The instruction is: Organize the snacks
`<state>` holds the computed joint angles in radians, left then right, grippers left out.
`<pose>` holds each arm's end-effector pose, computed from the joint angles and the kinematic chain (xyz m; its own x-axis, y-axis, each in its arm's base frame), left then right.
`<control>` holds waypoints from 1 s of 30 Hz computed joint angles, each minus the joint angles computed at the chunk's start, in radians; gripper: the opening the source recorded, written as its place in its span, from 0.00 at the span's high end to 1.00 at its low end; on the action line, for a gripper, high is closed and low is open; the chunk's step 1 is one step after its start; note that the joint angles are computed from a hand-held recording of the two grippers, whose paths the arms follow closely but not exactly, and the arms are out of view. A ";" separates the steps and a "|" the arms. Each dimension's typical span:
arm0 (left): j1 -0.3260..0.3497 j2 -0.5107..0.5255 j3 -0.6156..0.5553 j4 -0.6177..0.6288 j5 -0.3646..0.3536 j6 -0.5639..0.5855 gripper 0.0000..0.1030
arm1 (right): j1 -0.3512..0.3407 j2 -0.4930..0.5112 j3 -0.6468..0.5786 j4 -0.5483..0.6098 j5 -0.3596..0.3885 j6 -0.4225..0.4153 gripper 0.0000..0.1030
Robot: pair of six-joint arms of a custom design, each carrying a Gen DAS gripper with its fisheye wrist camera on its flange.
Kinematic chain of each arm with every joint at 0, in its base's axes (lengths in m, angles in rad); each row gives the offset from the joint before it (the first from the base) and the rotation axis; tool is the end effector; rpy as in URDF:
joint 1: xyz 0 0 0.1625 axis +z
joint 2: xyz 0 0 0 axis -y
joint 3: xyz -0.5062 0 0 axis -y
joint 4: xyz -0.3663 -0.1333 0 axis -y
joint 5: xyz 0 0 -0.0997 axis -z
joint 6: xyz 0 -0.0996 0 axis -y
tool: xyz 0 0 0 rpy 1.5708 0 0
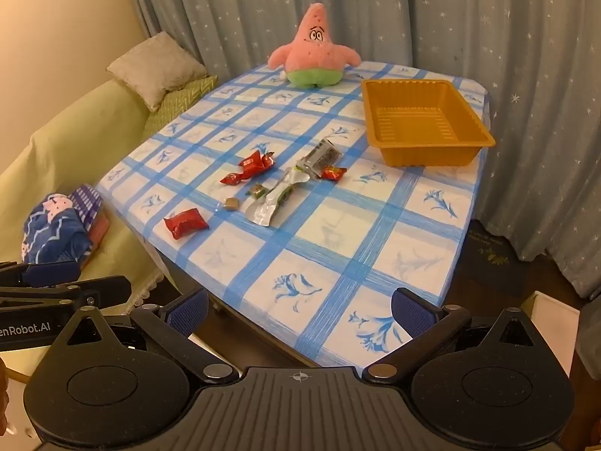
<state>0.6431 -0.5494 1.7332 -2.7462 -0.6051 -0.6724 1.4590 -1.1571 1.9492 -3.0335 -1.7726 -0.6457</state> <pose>-0.4064 -0.5735 0.0301 -0.7610 -0.0141 -0.6486 0.4170 0.7552 -0.5057 0.0457 -0.6084 0.3508 -0.8191 -0.2823 0.4994 -0.5077 0.7621 -0.4019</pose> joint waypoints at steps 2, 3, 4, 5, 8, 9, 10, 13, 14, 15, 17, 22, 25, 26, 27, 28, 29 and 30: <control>0.000 0.000 -0.002 0.011 0.004 -0.003 0.26 | 0.001 0.002 -0.004 0.003 -0.003 0.001 0.00; 0.000 0.000 -0.002 0.011 0.004 -0.003 0.26 | 0.001 0.004 -0.005 0.003 -0.003 0.002 0.00; -0.001 0.000 -0.002 0.012 0.003 -0.005 0.26 | 0.001 0.005 -0.006 0.003 -0.003 0.002 0.00; 0.000 -0.001 -0.003 0.014 0.001 -0.006 0.26 | 0.001 0.006 -0.007 0.002 -0.003 0.001 0.00; 0.000 -0.001 -0.003 0.016 0.001 -0.008 0.26 | 0.001 0.007 -0.009 0.001 -0.002 -0.001 0.00; 0.000 -0.001 -0.003 0.016 0.001 -0.008 0.26 | 0.001 0.008 -0.010 0.001 -0.001 -0.002 0.00; 0.000 -0.001 -0.003 0.018 0.000 -0.009 0.26 | 0.003 0.012 -0.017 0.011 -0.007 0.004 0.00; 0.000 -0.002 -0.004 0.020 -0.001 -0.011 0.26 | 0.004 0.012 -0.017 0.011 -0.009 0.004 0.00; 0.000 -0.001 -0.004 0.020 0.000 -0.011 0.26 | 0.004 0.012 -0.016 0.011 -0.009 0.004 0.00; 0.000 -0.001 -0.004 0.020 0.000 -0.011 0.26 | 0.004 0.012 -0.017 0.010 -0.010 0.004 0.00; 0.000 -0.001 -0.004 0.021 0.000 -0.012 0.26 | 0.004 0.012 -0.016 0.010 -0.008 0.003 0.00; 0.000 -0.002 -0.003 0.017 -0.002 -0.009 0.26 | 0.006 0.013 -0.017 0.011 -0.013 0.005 0.00; -0.001 -0.001 -0.002 0.009 -0.001 -0.004 0.26 | 0.007 0.013 -0.018 0.011 -0.014 0.005 0.00; -0.001 -0.001 -0.002 0.009 -0.001 -0.004 0.26 | 0.007 0.013 -0.018 0.010 -0.014 0.004 0.00; -0.001 -0.001 -0.002 0.009 -0.001 -0.004 0.26 | 0.007 0.013 -0.019 0.011 -0.014 0.004 0.00; -0.001 -0.001 -0.001 0.007 -0.001 -0.003 0.26 | 0.007 0.013 -0.019 0.011 -0.014 0.004 0.00; -0.001 -0.001 -0.001 0.007 -0.001 -0.003 0.26 | 0.007 0.013 -0.019 0.011 -0.014 0.005 0.00; -0.001 -0.001 -0.001 0.007 -0.001 -0.003 0.26 | 0.007 0.013 -0.019 0.010 -0.014 0.004 0.00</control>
